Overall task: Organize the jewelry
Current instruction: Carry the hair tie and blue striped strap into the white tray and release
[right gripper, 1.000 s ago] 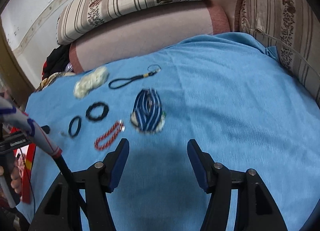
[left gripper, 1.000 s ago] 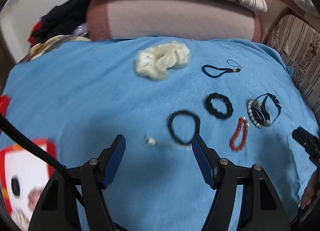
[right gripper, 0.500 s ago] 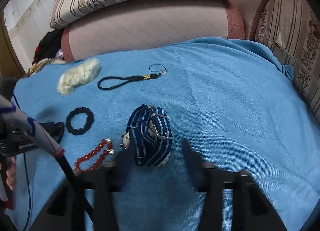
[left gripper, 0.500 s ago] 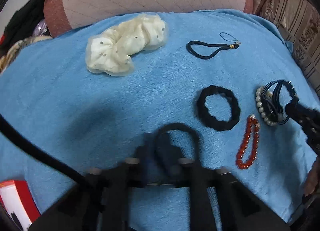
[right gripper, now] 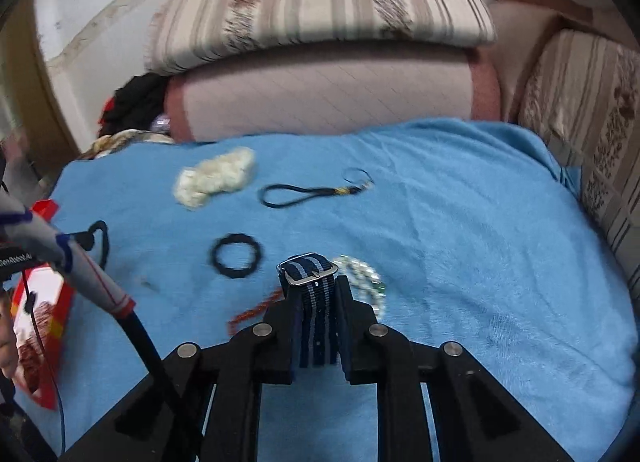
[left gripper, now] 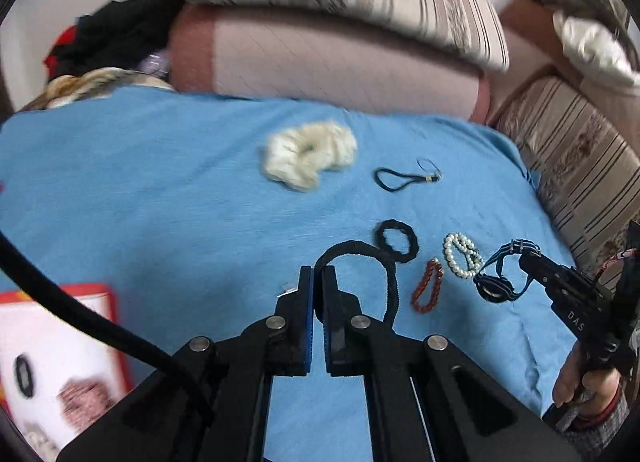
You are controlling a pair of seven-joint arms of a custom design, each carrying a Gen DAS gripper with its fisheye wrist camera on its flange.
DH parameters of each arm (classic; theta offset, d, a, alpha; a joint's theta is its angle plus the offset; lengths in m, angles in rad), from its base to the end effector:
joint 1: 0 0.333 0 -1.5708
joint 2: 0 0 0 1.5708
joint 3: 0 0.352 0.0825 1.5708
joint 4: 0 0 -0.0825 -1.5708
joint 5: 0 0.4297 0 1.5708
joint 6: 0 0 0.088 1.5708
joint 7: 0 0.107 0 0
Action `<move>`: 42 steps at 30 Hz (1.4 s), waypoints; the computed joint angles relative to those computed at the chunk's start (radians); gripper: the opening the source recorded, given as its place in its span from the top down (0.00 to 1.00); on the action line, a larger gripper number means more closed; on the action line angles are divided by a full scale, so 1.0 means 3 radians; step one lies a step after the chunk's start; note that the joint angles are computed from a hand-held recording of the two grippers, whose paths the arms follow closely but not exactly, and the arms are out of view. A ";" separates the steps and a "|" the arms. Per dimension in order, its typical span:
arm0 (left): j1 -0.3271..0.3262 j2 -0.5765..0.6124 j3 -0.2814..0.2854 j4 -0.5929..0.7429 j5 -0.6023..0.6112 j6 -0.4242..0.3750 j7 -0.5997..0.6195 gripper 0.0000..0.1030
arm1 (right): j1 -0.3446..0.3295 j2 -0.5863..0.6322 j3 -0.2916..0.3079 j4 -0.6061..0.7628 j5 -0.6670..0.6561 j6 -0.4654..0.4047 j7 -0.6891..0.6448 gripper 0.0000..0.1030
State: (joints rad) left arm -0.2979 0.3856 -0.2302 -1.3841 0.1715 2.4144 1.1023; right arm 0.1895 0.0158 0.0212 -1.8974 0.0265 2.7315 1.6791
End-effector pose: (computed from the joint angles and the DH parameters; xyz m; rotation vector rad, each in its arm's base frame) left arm 0.6905 -0.3606 0.5977 -1.8452 2.0468 -0.8671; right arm 0.6444 0.1367 0.6082 -1.7669 1.6267 -0.5892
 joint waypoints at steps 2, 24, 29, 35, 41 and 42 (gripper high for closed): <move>0.0060 -0.0295 0.0044 -0.0353 0.0026 0.0106 -0.0074 0.97 | 0.0050 -0.0075 0.0052 -0.0015 0.0072 -0.0015 -0.0098 0.85; 0.0933 -0.1217 0.0432 -0.1835 0.0134 0.0167 -0.0703 0.97 | 0.1034 0.1349 0.0506 0.1957 0.0656 -0.0987 -0.0659 0.85; 0.1019 -0.1104 0.0444 -0.1799 0.0004 0.0244 -0.0625 0.97 | 0.1156 0.1924 0.0488 0.2684 0.0825 -0.1318 -0.0506 0.84; 0.1060 -0.0989 0.0425 -0.1719 -0.0179 0.0262 -0.0522 0.97 | 0.1224 0.2275 0.0348 0.3118 0.0735 -0.1533 -0.0288 0.85; 0.1068 -0.0985 0.0413 -0.1708 -0.0278 0.0293 -0.0506 0.88 | 0.1227 0.2262 0.0281 0.3114 0.0589 -0.1532 -0.0346 0.79; 0.1065 -0.1005 0.0410 -0.1721 -0.0288 0.0308 -0.0513 0.81 | 0.1235 0.2235 0.0269 0.3075 0.0556 -0.1505 -0.0354 0.70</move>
State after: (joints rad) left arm 0.0215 0.0840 -0.1072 -1.9002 0.0850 2.5067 0.9483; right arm 0.5601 0.6862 0.1018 -0.9749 0.1933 2.2800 1.5729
